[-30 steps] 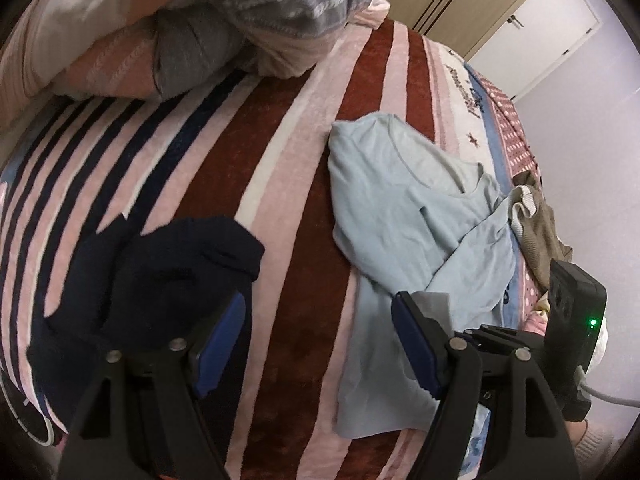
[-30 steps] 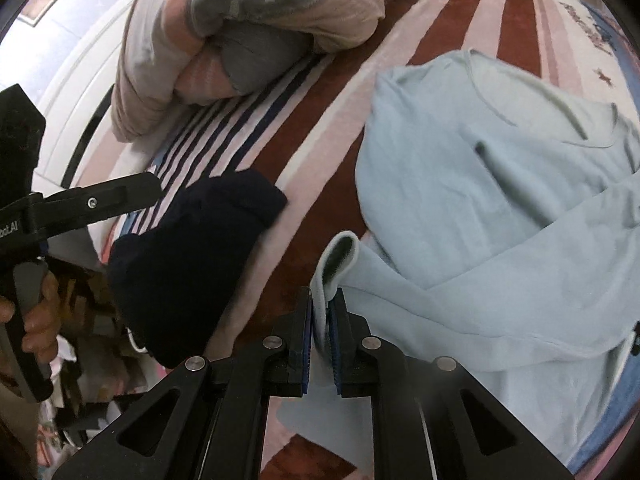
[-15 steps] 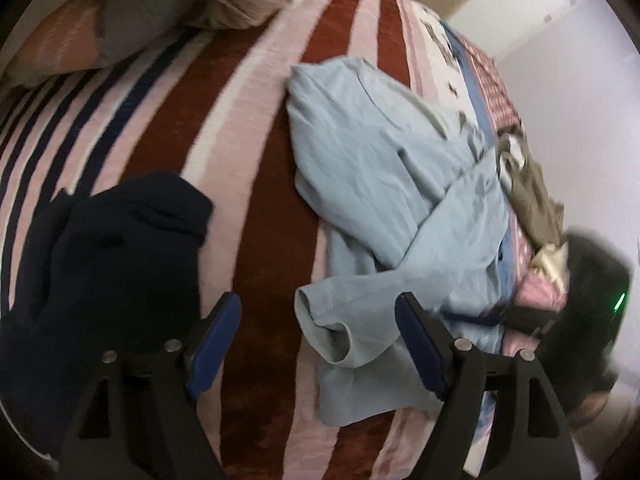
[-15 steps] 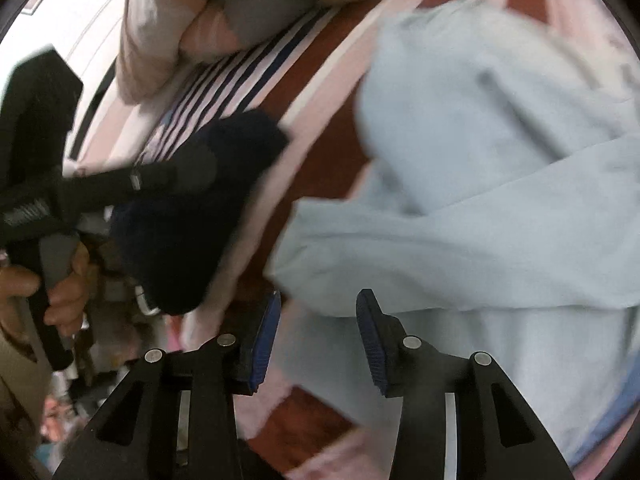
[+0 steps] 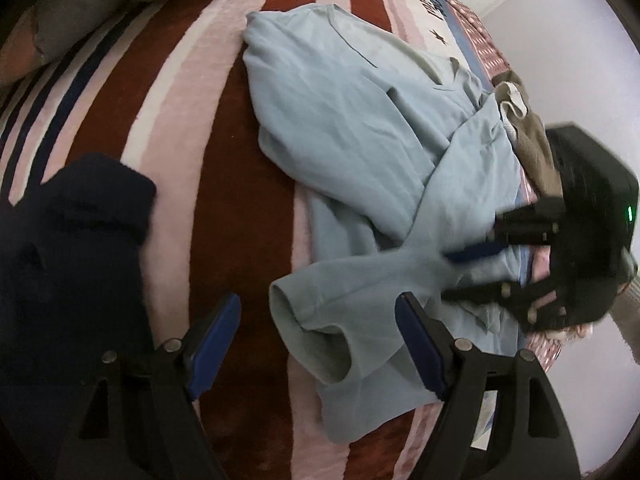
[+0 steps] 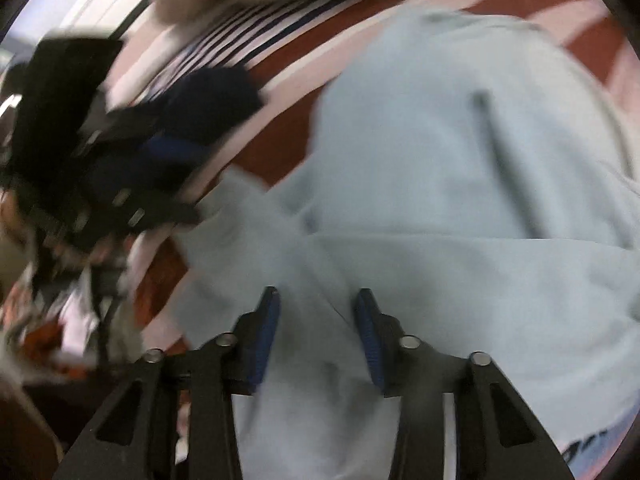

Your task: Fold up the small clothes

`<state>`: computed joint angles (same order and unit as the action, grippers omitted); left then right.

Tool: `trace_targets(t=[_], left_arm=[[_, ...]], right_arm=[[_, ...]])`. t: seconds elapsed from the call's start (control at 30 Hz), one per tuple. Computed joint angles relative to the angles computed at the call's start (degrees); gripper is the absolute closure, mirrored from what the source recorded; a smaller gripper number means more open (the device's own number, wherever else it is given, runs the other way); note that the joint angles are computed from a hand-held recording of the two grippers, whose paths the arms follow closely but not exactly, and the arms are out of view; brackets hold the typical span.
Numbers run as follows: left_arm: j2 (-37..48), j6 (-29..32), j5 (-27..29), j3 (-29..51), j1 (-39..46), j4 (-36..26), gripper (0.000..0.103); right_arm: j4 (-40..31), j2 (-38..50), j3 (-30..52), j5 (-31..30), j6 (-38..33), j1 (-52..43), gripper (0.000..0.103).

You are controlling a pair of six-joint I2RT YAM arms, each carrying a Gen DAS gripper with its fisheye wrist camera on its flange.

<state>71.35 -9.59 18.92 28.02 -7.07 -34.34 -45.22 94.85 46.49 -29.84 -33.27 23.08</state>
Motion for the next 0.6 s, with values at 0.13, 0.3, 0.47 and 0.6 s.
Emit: trace_targets(t=[0.13,0.3,0.47,0.6], left_arm=[[-1.48,-0.88,-0.03,-0.49,0.00,-0.82,0.027],[-3.90,-2.30,0.78,-2.09,-1.11,-1.22,0.027],[-4.08,-4.98,0.84,-4.50,-4.50,0.58,0.027],[-4.32,-7.40,2.41,-6.53,-6.73,2.53,0.027]], right_arm=[[-3.50,-0.93,-2.10,-0.08,-3.65,2.26,0.085],[-2.08,-0.98,-5.47,1.03,-2.45,5.21,0.085],[-0.85,-2.25,-10.06,-0.08,0.17,6.64,0.085],[-0.82,-7.19,-10.23,-2.47,5.25,3.17,0.084]])
